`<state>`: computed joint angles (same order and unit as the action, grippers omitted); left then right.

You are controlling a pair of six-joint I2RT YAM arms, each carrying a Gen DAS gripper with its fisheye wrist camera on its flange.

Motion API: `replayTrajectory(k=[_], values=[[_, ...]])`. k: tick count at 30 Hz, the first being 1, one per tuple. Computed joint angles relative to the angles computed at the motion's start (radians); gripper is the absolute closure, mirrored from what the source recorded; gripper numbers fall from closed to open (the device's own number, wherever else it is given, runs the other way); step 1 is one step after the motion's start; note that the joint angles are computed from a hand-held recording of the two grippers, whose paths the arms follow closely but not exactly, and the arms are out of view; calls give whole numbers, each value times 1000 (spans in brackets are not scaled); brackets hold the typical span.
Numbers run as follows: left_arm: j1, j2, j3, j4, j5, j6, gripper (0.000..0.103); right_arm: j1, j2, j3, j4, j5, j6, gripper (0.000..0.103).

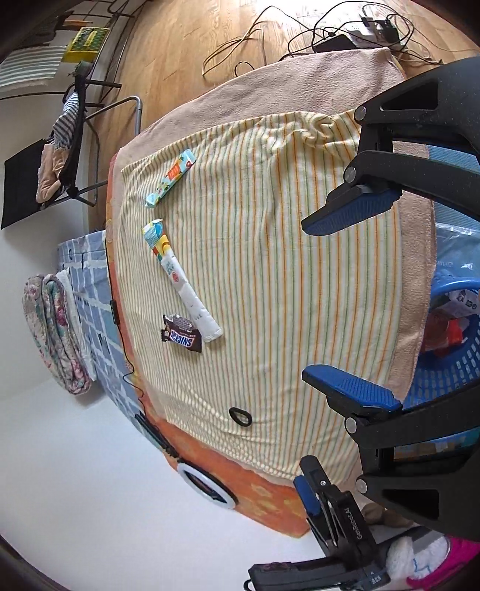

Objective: Collect trash
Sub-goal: 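Move the left tool to the Snickers bar while the right tool reaches the white pouch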

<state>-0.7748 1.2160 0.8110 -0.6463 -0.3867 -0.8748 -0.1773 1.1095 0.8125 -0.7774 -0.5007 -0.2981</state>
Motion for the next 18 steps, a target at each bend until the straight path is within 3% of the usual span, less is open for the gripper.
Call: replayTrajectory(k=[9,18], values=[[177,233,157,157,117,204,36,75,316,194,146,13,145,31],[296,483,336,255,254,291,36,101,594,363,237,-46,262,33]])
